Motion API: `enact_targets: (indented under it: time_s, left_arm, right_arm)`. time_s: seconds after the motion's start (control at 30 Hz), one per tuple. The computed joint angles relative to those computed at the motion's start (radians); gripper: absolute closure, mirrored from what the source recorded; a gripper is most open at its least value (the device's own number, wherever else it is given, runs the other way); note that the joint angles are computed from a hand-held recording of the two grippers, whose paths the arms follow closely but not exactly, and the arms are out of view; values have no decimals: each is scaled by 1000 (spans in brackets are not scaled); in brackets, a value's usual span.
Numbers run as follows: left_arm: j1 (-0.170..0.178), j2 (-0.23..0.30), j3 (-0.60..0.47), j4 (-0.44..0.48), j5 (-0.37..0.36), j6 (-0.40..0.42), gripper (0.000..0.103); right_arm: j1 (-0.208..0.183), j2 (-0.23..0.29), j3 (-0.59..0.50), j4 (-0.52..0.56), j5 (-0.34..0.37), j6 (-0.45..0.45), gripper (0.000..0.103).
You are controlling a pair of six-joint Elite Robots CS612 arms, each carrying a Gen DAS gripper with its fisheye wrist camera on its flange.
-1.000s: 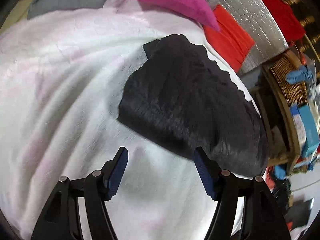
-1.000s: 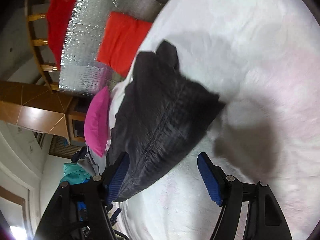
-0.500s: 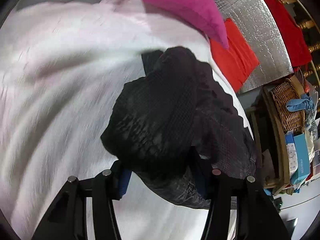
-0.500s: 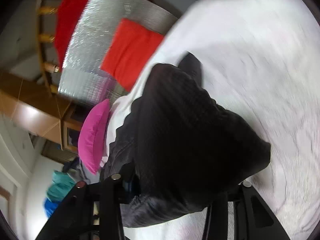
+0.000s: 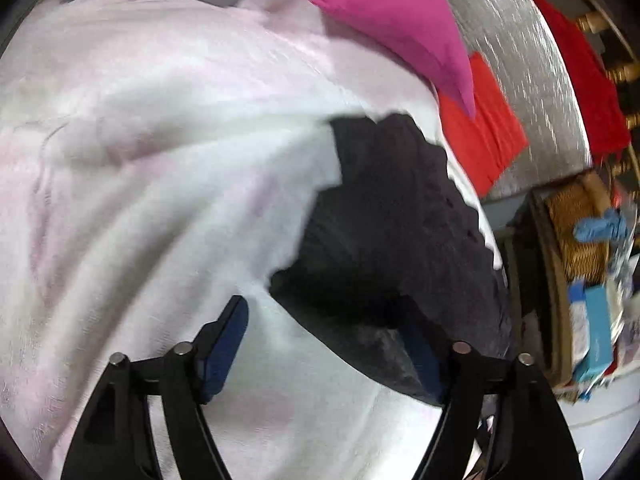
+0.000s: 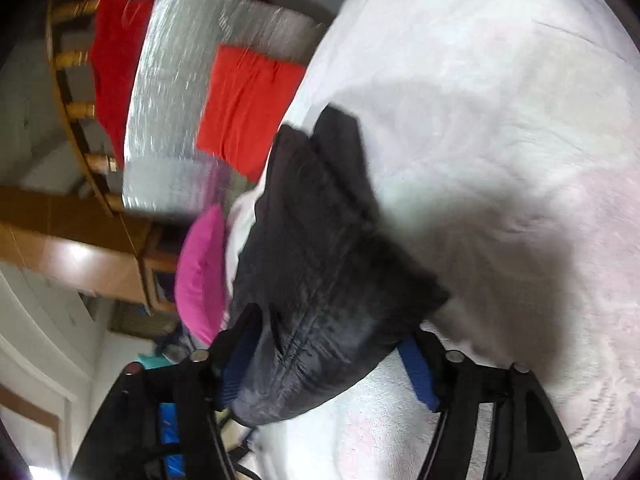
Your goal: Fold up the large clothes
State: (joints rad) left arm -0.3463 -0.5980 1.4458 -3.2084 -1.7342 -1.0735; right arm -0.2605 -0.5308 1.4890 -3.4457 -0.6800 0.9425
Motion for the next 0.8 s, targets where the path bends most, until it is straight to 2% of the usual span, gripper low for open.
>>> enact_targets:
  time_s: [0.1,0.13,0.17,0.2,0.23,0.33,0.4,0.43,0.53,0.57,0.63,0.67,0.7,0.77,0.8]
  left_arm:
    - [5,18,-23,-3,-14,-51,25]
    - [6,25,-38,-6,-17,-55,25]
    - [10,33,-51,-13,-35,-65,26]
    - [14,47,-71,-25,-63,-95,29]
    - [13,53,-86,-17,-55,-119,43]
    - [0,46,-96,10,-13,-96,62]
    - [-18,27,-78,3,52,-37,67]
    - [-32,14,-62,3,102,-8,67]
    - [-50,6,-56,77,152,35,65]
    - [-46,6,-54,86,146,35,63]
    - [-38,-3,-49,96,116,36,56]
    - [-34,-11,-45,113,109,52,55]
    - [-33,-27,-37,144,116,84,49]
    - [-44,-64,-13,179,206,182,42]
    - [-56,-82,5,174,282,238,34]
  right_arm:
    - [-3,42,-51,-75,4,128,30]
    - [2,45,-64,-65,-13,137,31]
    - [9,39,-73,-13,-30,105,36]
    - [15,28,-77,49,-48,52,54]
    - [17,19,-75,69,-61,28,57]
    - [21,-16,-57,40,-96,-69,65]
    - [30,-44,-36,53,-151,-165,67]
    - [35,-47,-35,74,-170,-191,67]
    - [38,-39,-38,197,-210,-234,67]
    - [28,-29,-40,212,-180,-220,63]
    - [12,-20,-40,197,-124,-166,48]
    - [2,-25,-35,199,-106,-160,41]
    - [-8,-31,-28,186,-98,-159,38]
    - [-28,-57,-4,154,-125,-201,35]
    - [-33,-67,5,140,-141,-221,31]
